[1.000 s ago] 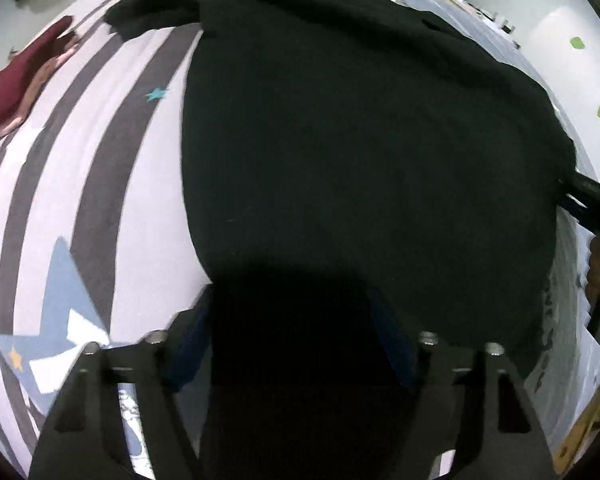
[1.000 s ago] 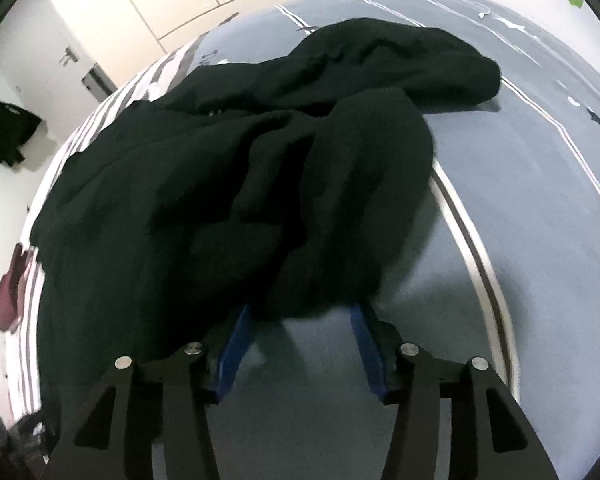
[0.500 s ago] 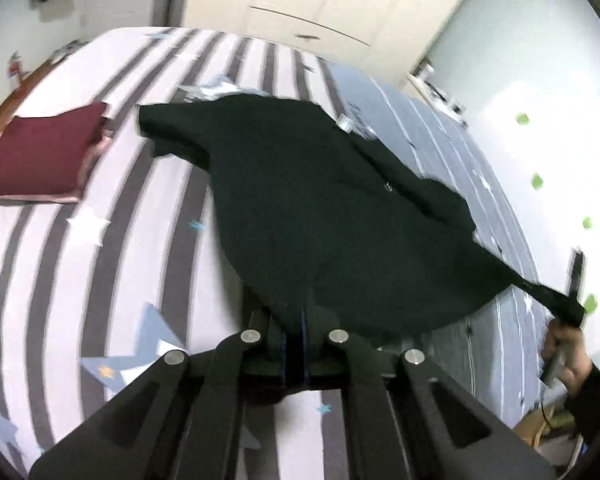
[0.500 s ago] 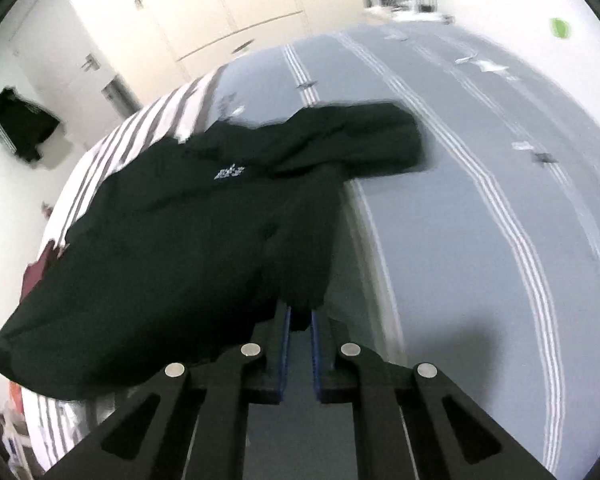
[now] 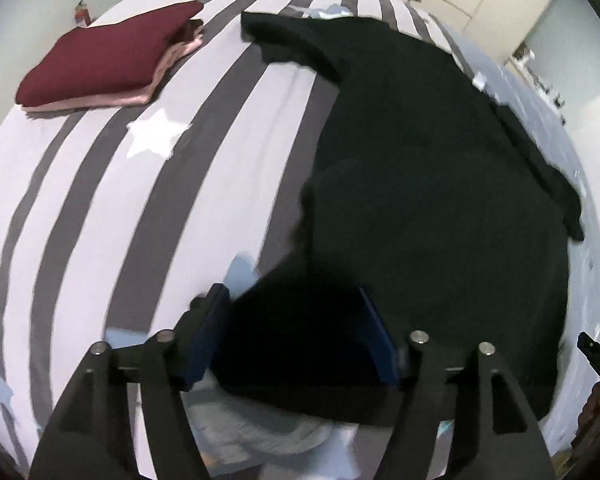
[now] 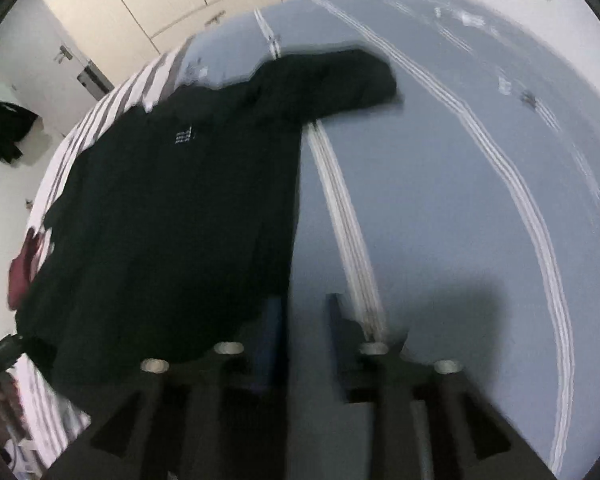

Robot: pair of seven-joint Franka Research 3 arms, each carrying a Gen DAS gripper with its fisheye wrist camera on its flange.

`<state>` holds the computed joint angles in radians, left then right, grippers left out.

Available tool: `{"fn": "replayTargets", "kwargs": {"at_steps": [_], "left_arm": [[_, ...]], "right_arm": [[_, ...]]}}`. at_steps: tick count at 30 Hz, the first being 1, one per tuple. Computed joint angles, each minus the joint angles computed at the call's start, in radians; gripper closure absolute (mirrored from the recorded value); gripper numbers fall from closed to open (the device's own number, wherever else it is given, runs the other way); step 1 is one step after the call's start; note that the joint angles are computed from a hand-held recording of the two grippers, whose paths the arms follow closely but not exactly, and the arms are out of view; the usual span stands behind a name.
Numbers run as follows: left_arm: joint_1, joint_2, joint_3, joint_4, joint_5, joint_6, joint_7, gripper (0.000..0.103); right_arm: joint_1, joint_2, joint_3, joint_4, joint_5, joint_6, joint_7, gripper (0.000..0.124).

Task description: Fold clothes

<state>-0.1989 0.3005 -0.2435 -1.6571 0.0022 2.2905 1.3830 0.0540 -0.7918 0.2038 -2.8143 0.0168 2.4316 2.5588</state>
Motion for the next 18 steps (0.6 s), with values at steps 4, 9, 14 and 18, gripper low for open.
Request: {"fn": "replayTargets", "kwargs": {"at_steps": [4, 9, 14, 18], "left_arm": [[0.032, -0.059, -0.008, -0.101, -0.053, -0.007, 0.083, 0.037], [0.048, -0.129, -0.007, -0.195, -0.143, 0.06, 0.162, 0.035], [0.058, -0.148, 0.007, -0.226, -0.194, 0.068, 0.188, 0.034], [0.048, -0.157, 0.02, -0.254, -0.113, 0.057, 0.213, 0.034]], "right_arm": [[0.109, -0.069, 0.055, -0.077, 0.081, -0.03, 0.1, 0.082], [0.204, -0.093, 0.071, -0.101, 0.128, 0.007, 0.149, 0.079], [0.236, 0.029, 0.067, -0.057, 0.141, 0.021, 0.147, 0.077], [0.223, 0.07, 0.1, -0.044, 0.107, 0.025, 0.21, 0.078]]}}
